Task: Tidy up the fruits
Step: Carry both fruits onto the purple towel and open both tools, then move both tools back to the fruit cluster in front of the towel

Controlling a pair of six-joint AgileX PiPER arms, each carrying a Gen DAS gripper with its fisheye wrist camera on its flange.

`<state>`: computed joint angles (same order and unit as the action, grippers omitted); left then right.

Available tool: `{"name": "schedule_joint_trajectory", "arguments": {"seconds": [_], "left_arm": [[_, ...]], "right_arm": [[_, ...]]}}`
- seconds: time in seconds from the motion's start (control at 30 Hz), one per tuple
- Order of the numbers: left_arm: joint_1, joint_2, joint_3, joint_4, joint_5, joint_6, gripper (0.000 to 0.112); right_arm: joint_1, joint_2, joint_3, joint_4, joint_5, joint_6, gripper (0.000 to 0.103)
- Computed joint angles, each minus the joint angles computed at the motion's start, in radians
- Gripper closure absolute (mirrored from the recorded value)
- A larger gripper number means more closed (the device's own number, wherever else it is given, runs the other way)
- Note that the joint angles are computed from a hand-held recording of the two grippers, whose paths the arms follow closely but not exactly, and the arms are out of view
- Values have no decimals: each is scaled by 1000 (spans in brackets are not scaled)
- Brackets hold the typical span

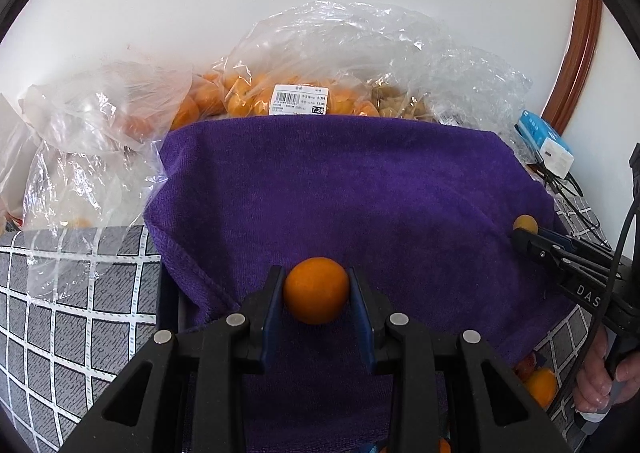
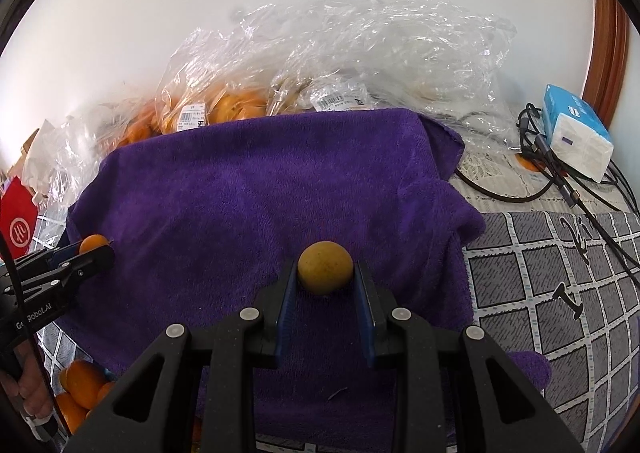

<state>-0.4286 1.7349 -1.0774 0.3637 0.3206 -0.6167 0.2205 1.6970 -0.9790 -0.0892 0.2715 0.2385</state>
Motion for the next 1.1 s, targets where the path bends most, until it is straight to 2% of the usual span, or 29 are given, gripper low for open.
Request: {"name": "schedule_joint_trajectory", "arguments": {"seconds": [0.2, 0.27, 0.47, 0.6, 0.7, 0.8, 0.93, 1.0, 1.1], "left_arm": [[-6, 4, -8, -11, 15, 15, 82], [-4, 6, -10, -25, 16, 28, 82], [-5, 5, -11, -25, 20, 23, 81], [-2, -15, -5, -46, 18, 40, 65], [-12, -52, 10, 18, 16, -19, 65], [-18, -87, 15, 38, 26, -45, 64], [-41, -150, 39, 117, 16, -105, 64], [-58, -179, 36, 121, 46, -97, 64], [-77, -239, 56, 106, 60, -82, 64]], "right_arm": [[-2, -9, 9, 4, -2, -6, 74], [-3, -17, 13, 18, -4, -19, 62], [7, -52, 28, -53, -9, 63, 38], [16, -83, 36, -145, -8, 181, 37], [34, -109, 30, -226, 15, 275, 37], [67, -163, 24, -292, 83, 341, 37], [149, -256, 63, -555, 185, 580, 37], [166, -296, 75, -543, 226, 571, 37], [166, -369, 95, -413, 269, 453, 37]]}}
